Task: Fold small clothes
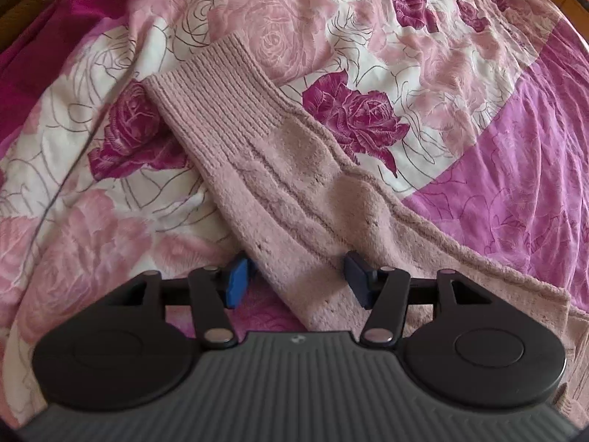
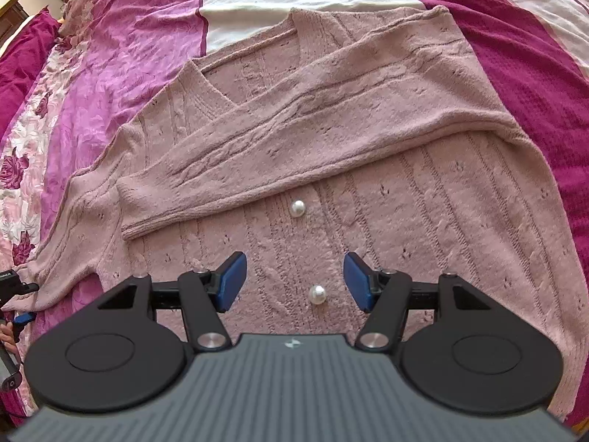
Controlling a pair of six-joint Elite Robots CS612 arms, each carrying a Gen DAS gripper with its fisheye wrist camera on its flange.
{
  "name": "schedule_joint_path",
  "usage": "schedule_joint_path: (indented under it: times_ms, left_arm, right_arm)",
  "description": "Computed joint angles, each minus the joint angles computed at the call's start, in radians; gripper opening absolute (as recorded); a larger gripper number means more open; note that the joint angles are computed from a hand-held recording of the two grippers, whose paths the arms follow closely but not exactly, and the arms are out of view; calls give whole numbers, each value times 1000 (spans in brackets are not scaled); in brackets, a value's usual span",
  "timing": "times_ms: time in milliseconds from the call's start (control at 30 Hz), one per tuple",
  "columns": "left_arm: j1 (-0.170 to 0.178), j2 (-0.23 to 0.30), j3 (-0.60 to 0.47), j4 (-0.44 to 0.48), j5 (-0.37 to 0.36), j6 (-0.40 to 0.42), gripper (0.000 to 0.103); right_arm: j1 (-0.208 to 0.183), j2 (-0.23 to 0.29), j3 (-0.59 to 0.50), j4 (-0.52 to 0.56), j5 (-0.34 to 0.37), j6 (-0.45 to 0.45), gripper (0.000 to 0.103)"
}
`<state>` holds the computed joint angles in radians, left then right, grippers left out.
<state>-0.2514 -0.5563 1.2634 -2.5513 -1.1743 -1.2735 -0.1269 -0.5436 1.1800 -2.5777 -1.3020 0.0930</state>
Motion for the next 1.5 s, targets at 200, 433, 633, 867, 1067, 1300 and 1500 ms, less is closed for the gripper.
schedule_joint_path:
  times_ms: [200,433,633,867,1067,1300,1500]
  left_arm:
    - [4,16,-7,-36,21,24,66]
    - [-3,36,-38,-20,82,93,58]
    - [-12,33,-34,-50,129,248,14]
    - [-32,-10,27,-191,189,247,12]
    - [-62,-42,63,-332,221,246,12]
    - [-105,-47,45,-475,215,270,11]
    - [-140,-30,-6,-538,191,356,11]
  right_arm:
    - [4,-1,8,6,-15,14,66]
    - [4,-12,28,1,-25,32,66]
    - [-2,-14,37,-8,-11,59,66]
    - [-16,-19,43,-15,4,67,66]
    - [-32,-27,49,-18,13,58,66]
    - [-54,-37,58,-25,24,54,66]
    - [-77,-46,73,-40,28,60,66]
